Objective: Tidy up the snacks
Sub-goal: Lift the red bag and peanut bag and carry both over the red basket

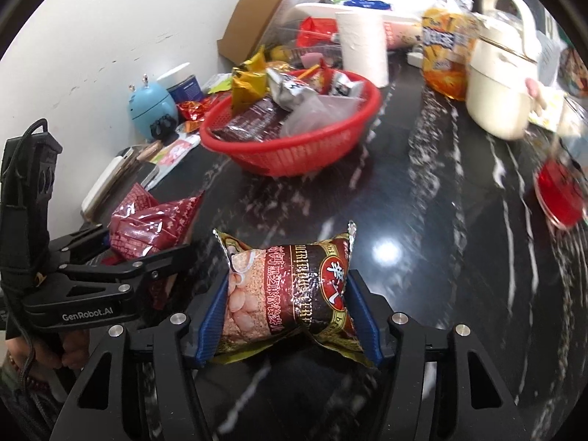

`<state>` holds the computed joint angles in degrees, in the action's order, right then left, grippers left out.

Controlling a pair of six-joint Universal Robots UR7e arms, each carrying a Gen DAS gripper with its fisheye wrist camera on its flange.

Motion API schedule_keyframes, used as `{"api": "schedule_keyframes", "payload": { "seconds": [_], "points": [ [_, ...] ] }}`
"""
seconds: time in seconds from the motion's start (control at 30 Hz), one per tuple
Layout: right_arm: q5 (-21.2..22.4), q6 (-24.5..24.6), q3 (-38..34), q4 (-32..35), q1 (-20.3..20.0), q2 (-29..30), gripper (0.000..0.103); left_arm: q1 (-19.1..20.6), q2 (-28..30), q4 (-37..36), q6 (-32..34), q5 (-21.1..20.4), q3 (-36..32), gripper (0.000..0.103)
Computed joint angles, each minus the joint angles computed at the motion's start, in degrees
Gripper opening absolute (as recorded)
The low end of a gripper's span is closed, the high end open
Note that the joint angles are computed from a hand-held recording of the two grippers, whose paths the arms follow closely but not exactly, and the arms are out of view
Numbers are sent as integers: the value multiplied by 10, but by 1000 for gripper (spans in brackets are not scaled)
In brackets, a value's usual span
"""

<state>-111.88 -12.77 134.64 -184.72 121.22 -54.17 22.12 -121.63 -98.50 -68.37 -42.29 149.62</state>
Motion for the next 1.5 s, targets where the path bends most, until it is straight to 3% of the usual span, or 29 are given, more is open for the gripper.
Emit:
{"api": "schedule_keyframes", "payload": {
  "seconds": [0.43,0.83,0.9,0.97,1.23,1.5],
  "points": [
    [-24,32,69,-1,-19,-83,64,-5,102,-162,110,-62,13,74],
    [-47,4,66,-2,-12,-56,70,-14,147,-135,100,-39,1,79],
    [-40,3,68,-4,-16,-59,67,-15,148,-139,101,-38,3,78],
    [-38,-2,70,-8,-16,-61,64,-16,142,-148,108,-40,7,67],
    [-14,1,74,-10,-22,-70,61,-7,137,-177,124,-58,7,65],
    [24,10,72,5,-29,-79,61,-32,100,-127,96,-46,-2,65]
  ]
}}
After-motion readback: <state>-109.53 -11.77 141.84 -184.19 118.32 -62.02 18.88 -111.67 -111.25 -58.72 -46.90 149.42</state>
